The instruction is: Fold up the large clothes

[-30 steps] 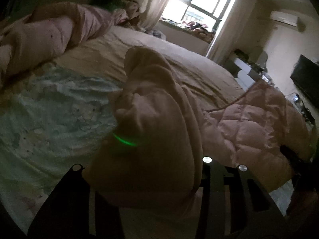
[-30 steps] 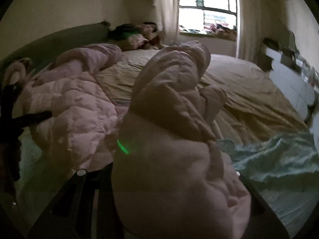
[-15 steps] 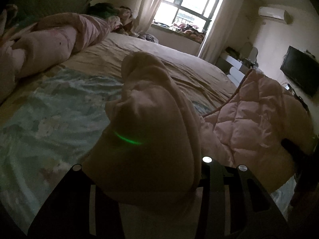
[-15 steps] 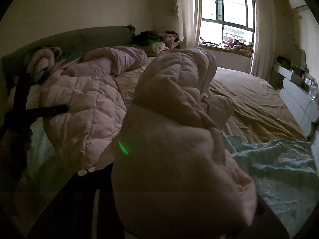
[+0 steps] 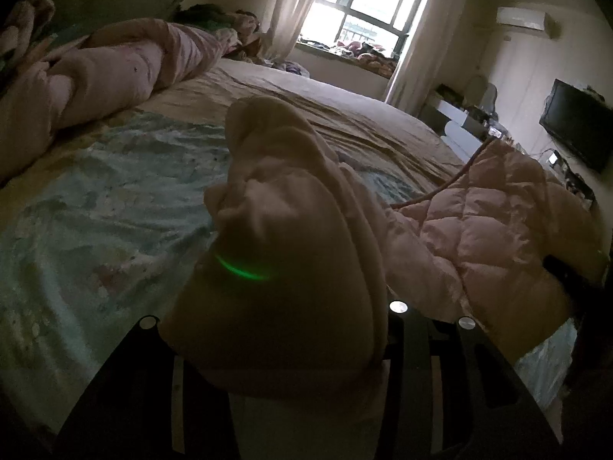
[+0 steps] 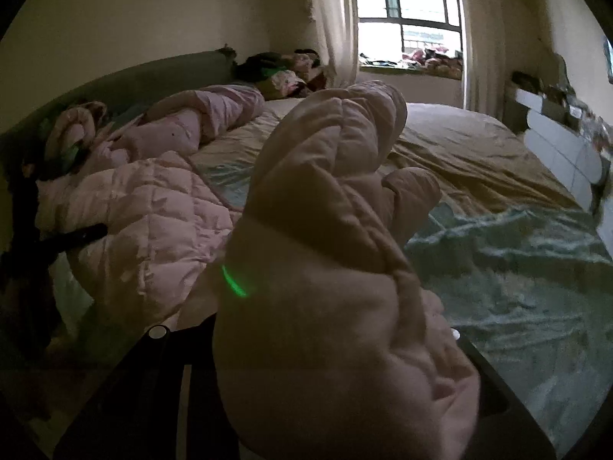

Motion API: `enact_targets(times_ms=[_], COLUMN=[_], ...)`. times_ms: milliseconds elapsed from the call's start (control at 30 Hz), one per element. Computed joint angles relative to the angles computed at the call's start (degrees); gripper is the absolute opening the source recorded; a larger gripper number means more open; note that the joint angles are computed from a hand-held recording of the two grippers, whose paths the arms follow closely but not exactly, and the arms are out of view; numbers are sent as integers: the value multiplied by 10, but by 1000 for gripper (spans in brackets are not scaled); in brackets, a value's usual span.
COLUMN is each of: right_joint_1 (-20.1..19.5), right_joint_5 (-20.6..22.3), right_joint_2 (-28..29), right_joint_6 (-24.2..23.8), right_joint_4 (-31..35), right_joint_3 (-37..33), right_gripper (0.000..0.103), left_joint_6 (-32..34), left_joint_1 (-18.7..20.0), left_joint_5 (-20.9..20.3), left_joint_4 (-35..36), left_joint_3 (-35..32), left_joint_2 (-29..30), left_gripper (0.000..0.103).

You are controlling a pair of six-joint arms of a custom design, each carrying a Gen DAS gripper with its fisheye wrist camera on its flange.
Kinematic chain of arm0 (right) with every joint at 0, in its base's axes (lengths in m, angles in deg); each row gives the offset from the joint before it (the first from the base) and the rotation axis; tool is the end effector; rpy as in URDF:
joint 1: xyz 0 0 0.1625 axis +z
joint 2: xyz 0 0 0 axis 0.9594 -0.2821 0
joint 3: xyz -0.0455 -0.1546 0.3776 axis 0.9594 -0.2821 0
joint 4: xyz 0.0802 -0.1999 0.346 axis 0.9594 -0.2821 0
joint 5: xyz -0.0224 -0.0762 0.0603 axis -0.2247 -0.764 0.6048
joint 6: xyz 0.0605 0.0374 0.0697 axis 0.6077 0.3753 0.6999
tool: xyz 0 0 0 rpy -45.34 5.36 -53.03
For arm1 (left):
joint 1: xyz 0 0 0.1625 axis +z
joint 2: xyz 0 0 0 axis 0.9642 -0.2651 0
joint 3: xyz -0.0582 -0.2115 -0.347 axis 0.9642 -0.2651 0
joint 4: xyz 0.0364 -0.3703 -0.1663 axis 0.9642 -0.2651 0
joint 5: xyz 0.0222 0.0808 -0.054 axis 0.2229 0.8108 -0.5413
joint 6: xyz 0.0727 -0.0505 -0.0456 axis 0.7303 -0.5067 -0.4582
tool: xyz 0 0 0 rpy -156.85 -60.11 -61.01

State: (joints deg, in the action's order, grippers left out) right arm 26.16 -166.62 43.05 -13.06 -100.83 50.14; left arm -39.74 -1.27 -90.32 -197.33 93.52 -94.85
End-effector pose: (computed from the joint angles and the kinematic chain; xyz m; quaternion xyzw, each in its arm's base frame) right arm 0.2501 -0.8195 0.1424 0.3228 -0.8591 0.3377 0.2093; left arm -0.0517 -0.8258 0.2779 0.0842 0.8691 -0.4293 0.2310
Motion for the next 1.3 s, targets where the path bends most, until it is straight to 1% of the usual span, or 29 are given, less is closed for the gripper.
enact_targets(times_ms=[67, 167, 267, 367, 500, 567, 700, 733, 767, 800, 833, 867, 933, 967, 1000, 1067, 1100, 1133, 1200, 1300], right_joint_1=[-4, -12, -23, -35, -52, -58, -62, -63, -60, -56, -53, -50, -43, -37, -33, -27, -22, -16, -7, 6], right_joint_5=[-4, -14, -30, -54, -60, -65, -72, -73, -91, -111, -135, -147, -165, -177, -177, -162, -153, -145, -130, -106], right_joint_2=[-3, -7, -9, -2, -1, 1, 4, 0, 0, 0, -2, -7, -22, -29, -37, -55, -63, -70, -80, -94], right_joint_6=[6, 30, 63, 109, 151, 167, 200, 204, 205, 199, 189, 179, 148, 128, 112, 90, 81, 73, 70, 66], right_joint_4=[-8, -16, -10, 11, 23, 27, 48, 44, 43, 34, 17, 2, -45, -80, -113, -172, -201, -227, -254, -270], right_joint_3=[10, 24, 27, 17, 23, 23, 14, 23, 22, 25, 32, 42, 71, 86, 103, 138, 156, 173, 197, 231], right_gripper=[30, 31, 32, 33, 35, 39, 53, 57, 70, 84, 87, 89, 93, 95, 96, 97, 99, 99, 99, 99], left_joint_6=[1, 3, 1, -4, -10, -15, -31, -40, -46, -54, -60, -61, -60, -58, -53, -40, -35, -30, -9, 7], left_joint_1=[2, 5, 12, 20, 29, 32, 38, 40, 40, 41, 40, 37, 31, 28, 23, 14, 7, 2, -14, -33], left_joint_5=[0, 4, 8, 6, 11, 11, 13, 12, 11, 13, 19, 31, 55, 62, 74, 87, 90, 93, 101, 109], left_joint_4=[-2, -13, -14, -13, -5, -4, 9, 13, 19, 25, 27, 29, 23, 16, -1, -34, -50, -62, -101, -144], left_joint_3=[5, 18, 25, 34, 36, 38, 33, 34, 34, 38, 44, 50, 67, 76, 92, 122, 141, 153, 185, 222], left_joint_2=[-2, -4, -5, -8, -6, -5, -3, -5, -6, -10, -14, -19, -29, -36, -46, -61, -73, -80, -98, -117], left_gripper=[33, 33, 34, 34, 36, 39, 48, 53, 59, 62, 70, 77, 84, 87, 89, 93, 93, 93, 94, 94])
